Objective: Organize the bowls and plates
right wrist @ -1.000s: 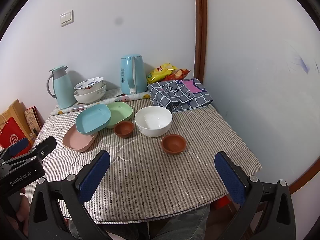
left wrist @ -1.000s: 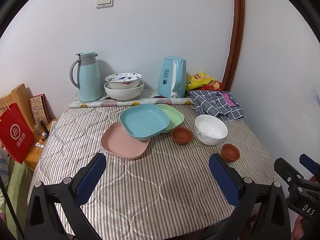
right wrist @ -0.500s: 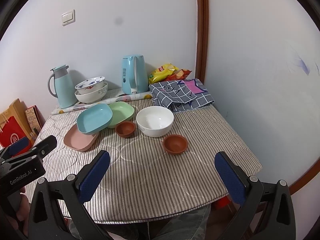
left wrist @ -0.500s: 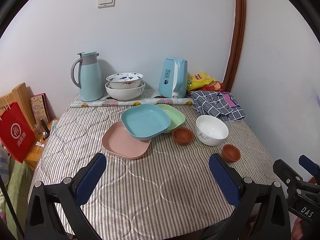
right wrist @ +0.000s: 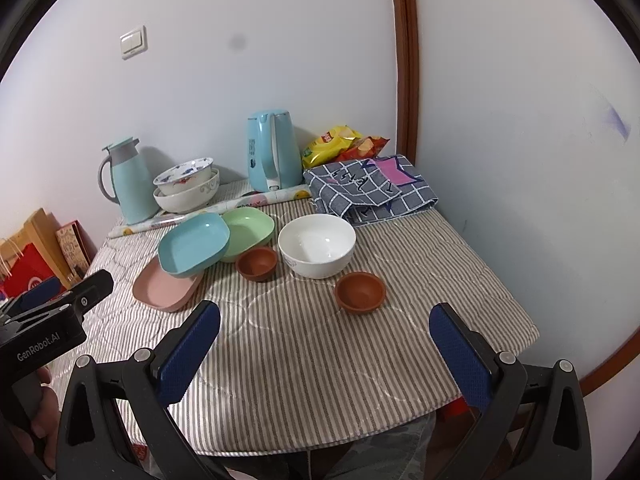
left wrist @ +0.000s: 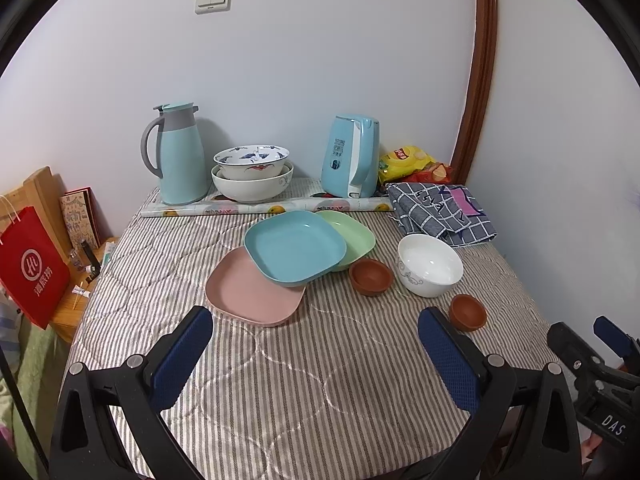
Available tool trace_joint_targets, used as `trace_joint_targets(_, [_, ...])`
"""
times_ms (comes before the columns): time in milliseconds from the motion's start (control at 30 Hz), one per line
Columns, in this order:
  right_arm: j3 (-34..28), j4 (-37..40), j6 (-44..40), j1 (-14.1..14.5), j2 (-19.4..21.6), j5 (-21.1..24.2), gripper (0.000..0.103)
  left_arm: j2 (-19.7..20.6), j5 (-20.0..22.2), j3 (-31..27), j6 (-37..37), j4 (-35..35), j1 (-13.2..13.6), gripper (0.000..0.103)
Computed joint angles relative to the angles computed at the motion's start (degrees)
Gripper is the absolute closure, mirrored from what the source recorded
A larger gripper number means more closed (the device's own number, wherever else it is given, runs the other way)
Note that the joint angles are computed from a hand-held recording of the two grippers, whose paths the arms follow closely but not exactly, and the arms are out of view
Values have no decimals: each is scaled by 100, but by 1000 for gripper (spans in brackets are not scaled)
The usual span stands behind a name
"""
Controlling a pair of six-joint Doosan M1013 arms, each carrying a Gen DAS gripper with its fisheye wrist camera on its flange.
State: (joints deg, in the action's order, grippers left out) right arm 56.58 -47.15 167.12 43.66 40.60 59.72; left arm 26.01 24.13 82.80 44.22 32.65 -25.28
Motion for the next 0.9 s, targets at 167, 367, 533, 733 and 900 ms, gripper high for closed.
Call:
trace_joint_targets(167, [-90,-22,31,-57,33,-146,0,73,111,-164,94,-90,46,0])
trace_joint_targets(367, [-311,-88,16,-99,146,-241,0,182,188,-394,319,-267,107,0])
trace_joint_targets(533, [-629,312,-353,-205,307,-189,0,319,352,-654,530,-445,166,0])
trace_joint_targets(733, [-1027,426,-650,-274,491,-113,0,433,400,-889,656,-572,249,0])
trace_joint_targets(900, [-1269,543,-720,-361,623,-170,0,581,550,-1163,751,-622,315,0])
